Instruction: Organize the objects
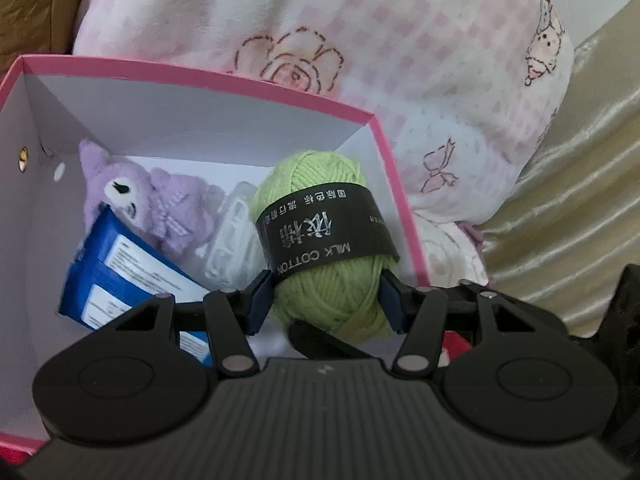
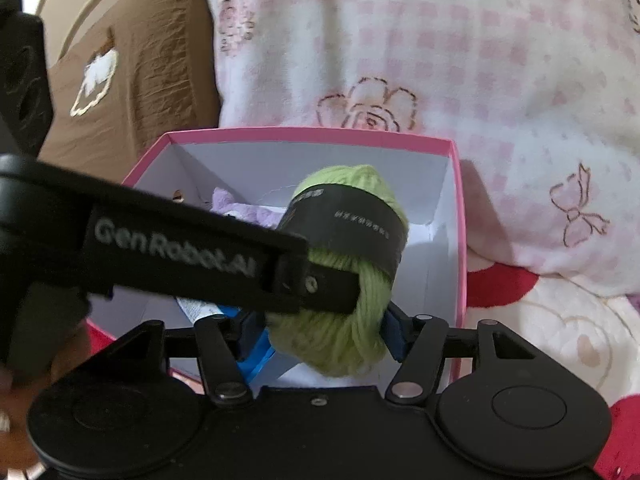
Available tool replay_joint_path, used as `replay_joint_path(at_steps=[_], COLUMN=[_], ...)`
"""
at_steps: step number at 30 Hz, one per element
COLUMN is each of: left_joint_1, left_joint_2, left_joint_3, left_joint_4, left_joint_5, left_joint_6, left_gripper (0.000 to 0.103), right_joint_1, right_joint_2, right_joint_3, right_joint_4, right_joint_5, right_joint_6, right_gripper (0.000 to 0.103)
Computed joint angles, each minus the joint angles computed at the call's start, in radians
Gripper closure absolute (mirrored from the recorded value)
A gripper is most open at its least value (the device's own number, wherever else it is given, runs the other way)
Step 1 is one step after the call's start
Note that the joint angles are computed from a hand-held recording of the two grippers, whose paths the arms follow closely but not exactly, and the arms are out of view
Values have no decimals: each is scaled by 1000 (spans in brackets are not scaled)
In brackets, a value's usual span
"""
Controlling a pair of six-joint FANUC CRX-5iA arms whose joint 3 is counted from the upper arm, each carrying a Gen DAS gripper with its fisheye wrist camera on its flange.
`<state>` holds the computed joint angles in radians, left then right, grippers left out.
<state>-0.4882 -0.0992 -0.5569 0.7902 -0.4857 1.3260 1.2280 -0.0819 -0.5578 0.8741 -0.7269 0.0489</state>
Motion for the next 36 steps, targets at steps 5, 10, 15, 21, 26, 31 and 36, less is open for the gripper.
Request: replay_joint_path(at_steps=[5,10,15,21,26,31,36], left_joint_1=[13,4,-7,-15,-43,-65,-89], left_joint_2=[18,48,60,44,1,-77,-143], left_joint_3=[8,68,55,146,222,250,289], left_joint_4=[-3,-137,-91,-336,-557,-677,-766], left_joint_5=[-18,-50,-19,-104,-196,-283,-383], left_joint_6=[-47,63,82,279,480,601,684], left_gripper=[48,49,48,44,43,43,43], right_joint_1=[-1,7,41,82,79,88,127], right_joint_2=[-25,16,54,-23,-90,-137,-142], right_joint_3=[-16,13,39,-21,-65,-90,-56], right_joint_4=[-28,-46,-27,19,35,39,2], right_joint_5=[40,-13,-115,-141,-67,-29,-94], right_joint_6=[52,80,104,64,2,-38,16], right_gripper=[47,51,47,35,34,34,34])
